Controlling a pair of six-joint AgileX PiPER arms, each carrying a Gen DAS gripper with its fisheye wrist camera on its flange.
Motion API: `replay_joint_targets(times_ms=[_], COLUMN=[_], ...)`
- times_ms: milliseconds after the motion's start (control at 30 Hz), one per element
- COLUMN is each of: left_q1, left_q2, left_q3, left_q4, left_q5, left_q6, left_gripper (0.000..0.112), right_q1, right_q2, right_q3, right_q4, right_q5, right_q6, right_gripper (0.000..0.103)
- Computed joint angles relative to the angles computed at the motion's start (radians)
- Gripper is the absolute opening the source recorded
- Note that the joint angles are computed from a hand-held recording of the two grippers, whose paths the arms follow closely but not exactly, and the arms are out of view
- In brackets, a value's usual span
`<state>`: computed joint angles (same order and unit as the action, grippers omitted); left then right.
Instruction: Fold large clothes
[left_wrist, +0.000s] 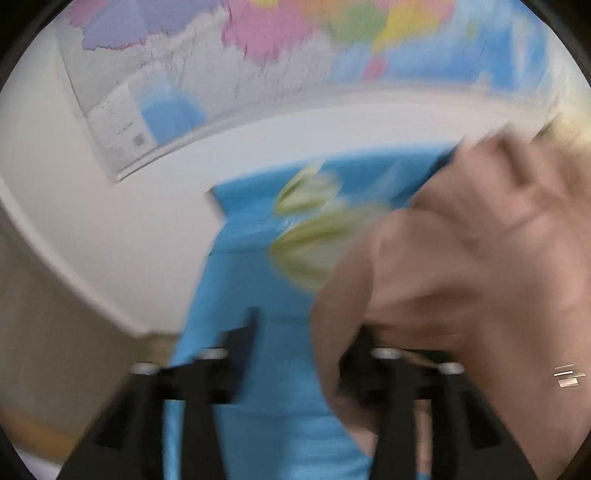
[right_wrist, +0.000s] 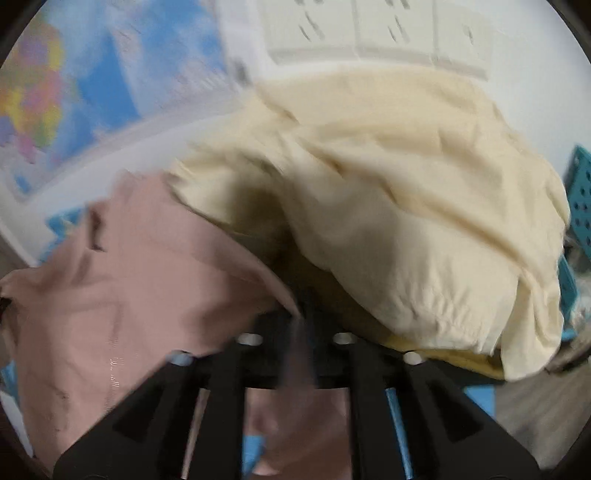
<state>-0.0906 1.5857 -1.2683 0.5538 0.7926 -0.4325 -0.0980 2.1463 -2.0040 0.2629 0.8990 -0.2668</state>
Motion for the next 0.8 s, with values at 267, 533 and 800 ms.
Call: replay_joint_targets(times_ms=[267,533,800], left_q1=[0.189,0.046,-0.074], left_q2=[-0.149,-0.256,-0.181], left_q3=[0.116,0.156,0.081], left_q4=[-0.448,-0.585,-0.811], left_q5=[-0.216,-0.353,-0.337], left_q6=[0.166,0.283,0.532], left_gripper=[0.058,0.065,0.066], right_q1=[-0.135,-0.173,-0.331], right_q2=[-0.305,-0.514,-0.505], right_q3=[0.476,0.843,0.741], right_q4=[0.355,0.35,0.637], right_q5=[-0.098,-0.017,0.26], right_q6=[-0.392,-0.575,-0.689], right_gripper=[0.097,0.097,0.005])
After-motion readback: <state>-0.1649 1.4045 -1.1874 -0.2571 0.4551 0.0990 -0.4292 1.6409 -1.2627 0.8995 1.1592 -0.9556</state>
